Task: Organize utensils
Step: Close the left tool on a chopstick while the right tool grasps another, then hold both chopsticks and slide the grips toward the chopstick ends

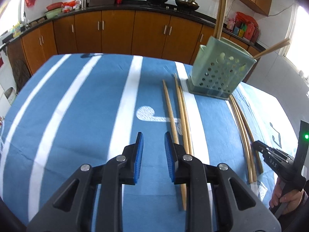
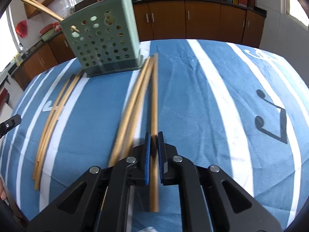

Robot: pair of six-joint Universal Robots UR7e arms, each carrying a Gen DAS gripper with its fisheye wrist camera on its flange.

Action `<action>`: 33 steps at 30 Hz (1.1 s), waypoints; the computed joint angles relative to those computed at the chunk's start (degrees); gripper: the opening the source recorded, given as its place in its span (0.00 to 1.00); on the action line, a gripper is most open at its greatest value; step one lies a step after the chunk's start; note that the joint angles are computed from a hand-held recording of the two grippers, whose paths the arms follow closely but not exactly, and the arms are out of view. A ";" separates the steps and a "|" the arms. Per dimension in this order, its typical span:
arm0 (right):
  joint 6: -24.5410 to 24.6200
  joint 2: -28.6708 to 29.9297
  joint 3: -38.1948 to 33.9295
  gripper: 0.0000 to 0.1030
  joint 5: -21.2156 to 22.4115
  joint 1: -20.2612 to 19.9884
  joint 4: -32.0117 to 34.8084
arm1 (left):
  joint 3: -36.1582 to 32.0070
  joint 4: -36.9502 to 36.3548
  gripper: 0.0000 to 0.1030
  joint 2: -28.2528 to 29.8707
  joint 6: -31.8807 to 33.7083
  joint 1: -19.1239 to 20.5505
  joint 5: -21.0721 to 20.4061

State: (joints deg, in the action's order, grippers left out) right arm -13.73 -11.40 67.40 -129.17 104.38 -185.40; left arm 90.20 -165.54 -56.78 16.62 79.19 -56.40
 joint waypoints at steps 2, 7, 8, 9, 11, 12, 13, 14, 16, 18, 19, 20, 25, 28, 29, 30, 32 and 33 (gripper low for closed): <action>1.46 0.13 -0.31 0.07 -2.77 -0.24 -1.68 | -0.01 0.99 0.23 0.17 -0.44 0.24 -1.00; 3.36 -1.13 1.11 0.07 -4.28 -0.95 -3.04 | -0.44 3.59 0.22 1.17 -0.87 0.56 -2.35; 2.71 -1.06 1.13 0.07 -4.54 -0.88 -3.24 | -0.53 3.94 0.22 1.51 -0.75 0.56 -2.30; 2.24 -0.85 0.90 0.07 -4.88 -0.72 -3.31 | -0.58 4.13 0.21 1.73 -0.69 0.55 -2.23; 1.38 -0.55 0.70 0.08 -5.36 -0.56 -3.79 | -0.83 4.38 0.20 2.41 -0.46 0.51 -1.86; 1.36 -0.57 0.75 0.08 -5.35 -0.54 -3.81 | -0.96 4.39 0.19 2.68 -0.36 0.49 -1.73; 1.40 -0.70 0.91 0.08 -5.19 -0.57 -3.77 | -1.07 4.51 0.18 2.89 -0.28 0.47 -1.61; 1.43 -0.85 1.05 0.08 -5.01 -0.62 -3.67 | -1.18 4.67 0.18 3.15 -0.17 0.42 -1.49; 1.29 -1.00 1.02 0.08 -4.69 -0.76 -3.41 | -1.33 4.53 0.16 3.62 0.47 0.28 -0.88; 1.17 -1.01 0.95 0.08 -4.59 -0.83 -3.35 | -1.48 4.33 0.14 4.32 1.31 0.01 0.83; 1.16 -1.02 0.99 0.08 -4.60 -0.81 -3.41 | -1.33 3.44 0.13 4.58 1.83 -0.07 1.39; 1.20 -0.98 0.92 0.08 -4.64 -0.79 -3.36 | -1.27 2.81 0.12 4.81 2.31 -0.20 1.98; 0.36 -0.97 0.67 0.08 -4.02 -0.80 -2.93 | -1.87 -0.16 0.08 6.00 3.76 -0.24 4.69; -0.52 -1.13 0.78 0.08 -2.68 -0.99 -2.84 | -4.02 0.16 0.08 6.47 2.95 0.61 5.44; -0.85 -1.19 0.82 0.08 -2.18 -1.05 -2.79 | -4.96 0.44 0.08 6.61 2.56 1.05 5.62; -1.26 -1.17 0.75 0.08 -1.81 -1.10 -2.77 | -5.57 0.45 0.08 6.73 2.44 1.34 5.77; -2.33 -0.76 0.12 0.08 -1.87 -1.04 -2.82 | -6.60 0.55 0.08 6.76 2.71 1.98 5.45; -2.82 -0.58 -0.22 0.08 -1.93 -1.03 -2.76 | -7.31 0.83 0.08 6.82 3.12 2.40 4.87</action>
